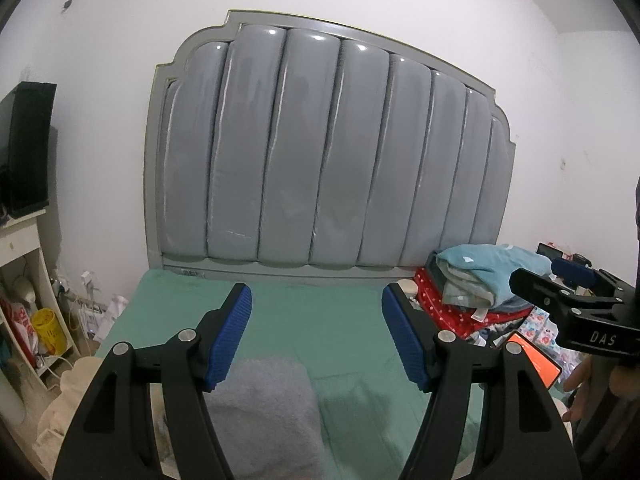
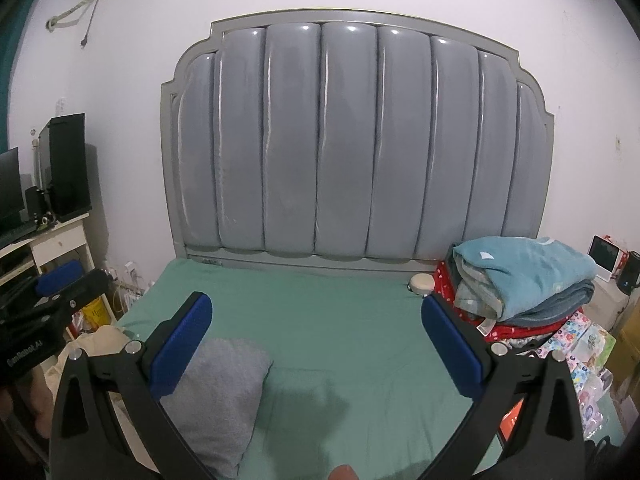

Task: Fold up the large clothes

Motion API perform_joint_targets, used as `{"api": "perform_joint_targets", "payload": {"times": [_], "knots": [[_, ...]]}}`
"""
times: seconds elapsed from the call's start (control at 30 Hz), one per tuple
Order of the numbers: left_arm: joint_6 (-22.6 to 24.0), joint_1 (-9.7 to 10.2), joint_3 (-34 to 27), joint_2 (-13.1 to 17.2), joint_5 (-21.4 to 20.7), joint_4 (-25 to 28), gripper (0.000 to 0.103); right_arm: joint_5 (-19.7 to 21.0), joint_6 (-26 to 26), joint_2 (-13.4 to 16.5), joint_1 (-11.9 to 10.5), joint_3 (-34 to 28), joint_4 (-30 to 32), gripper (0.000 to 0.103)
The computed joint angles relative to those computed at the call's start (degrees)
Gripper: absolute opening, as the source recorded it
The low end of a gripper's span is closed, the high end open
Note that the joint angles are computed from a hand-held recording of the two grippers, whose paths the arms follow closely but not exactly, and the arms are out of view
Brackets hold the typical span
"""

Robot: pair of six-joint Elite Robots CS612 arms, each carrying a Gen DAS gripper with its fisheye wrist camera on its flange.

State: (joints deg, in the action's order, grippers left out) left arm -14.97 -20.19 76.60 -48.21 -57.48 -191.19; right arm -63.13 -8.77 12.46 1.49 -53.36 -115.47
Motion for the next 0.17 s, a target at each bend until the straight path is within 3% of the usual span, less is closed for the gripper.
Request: {"api": "perform_joint_targets", "payload": {"times": [0.17], "knots": [[0.0,0.25,-0.4,0.4,-1.4,0.3,0.071,0.3,0.0,0.0,0.0,0.7,0.6,0.103]]}}
